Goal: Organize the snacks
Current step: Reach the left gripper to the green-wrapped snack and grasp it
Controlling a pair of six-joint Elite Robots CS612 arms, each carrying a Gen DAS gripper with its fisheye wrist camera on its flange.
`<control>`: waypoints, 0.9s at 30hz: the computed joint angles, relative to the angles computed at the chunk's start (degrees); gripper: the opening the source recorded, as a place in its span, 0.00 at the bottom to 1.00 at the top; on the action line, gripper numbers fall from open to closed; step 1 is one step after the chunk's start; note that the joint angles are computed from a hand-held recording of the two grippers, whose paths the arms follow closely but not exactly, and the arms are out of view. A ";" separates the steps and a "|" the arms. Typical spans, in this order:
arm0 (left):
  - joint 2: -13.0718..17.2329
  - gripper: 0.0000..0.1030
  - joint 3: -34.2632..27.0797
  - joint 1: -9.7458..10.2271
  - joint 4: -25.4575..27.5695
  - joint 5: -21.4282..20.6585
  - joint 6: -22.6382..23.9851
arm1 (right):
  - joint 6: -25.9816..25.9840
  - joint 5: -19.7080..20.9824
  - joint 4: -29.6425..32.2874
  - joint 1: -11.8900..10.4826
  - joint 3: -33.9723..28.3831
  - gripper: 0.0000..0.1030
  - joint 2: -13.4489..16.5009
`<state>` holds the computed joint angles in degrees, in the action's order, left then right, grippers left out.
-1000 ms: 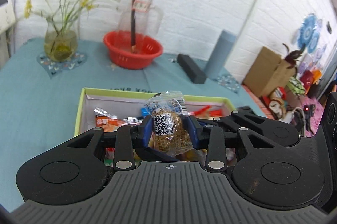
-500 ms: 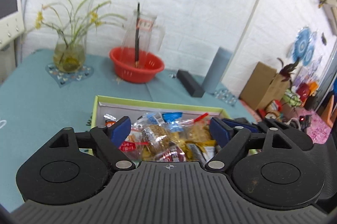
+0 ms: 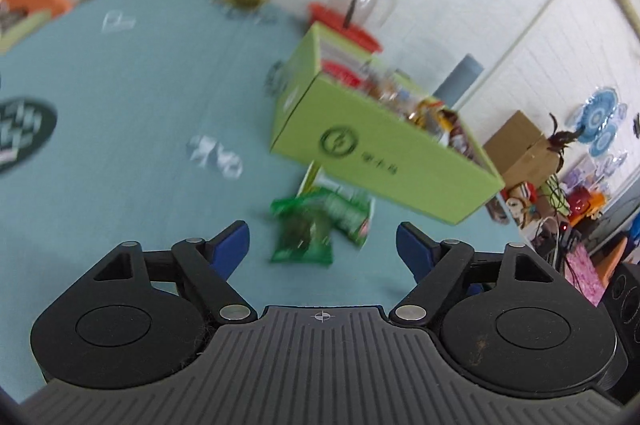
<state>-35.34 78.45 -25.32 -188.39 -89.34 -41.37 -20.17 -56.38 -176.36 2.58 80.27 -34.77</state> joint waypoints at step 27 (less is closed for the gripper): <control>4.08 0.70 -6.69 -0.45 6.21 4.85 9.55 | 1.58 1.14 4.10 1.30 -7.65 0.91 4.91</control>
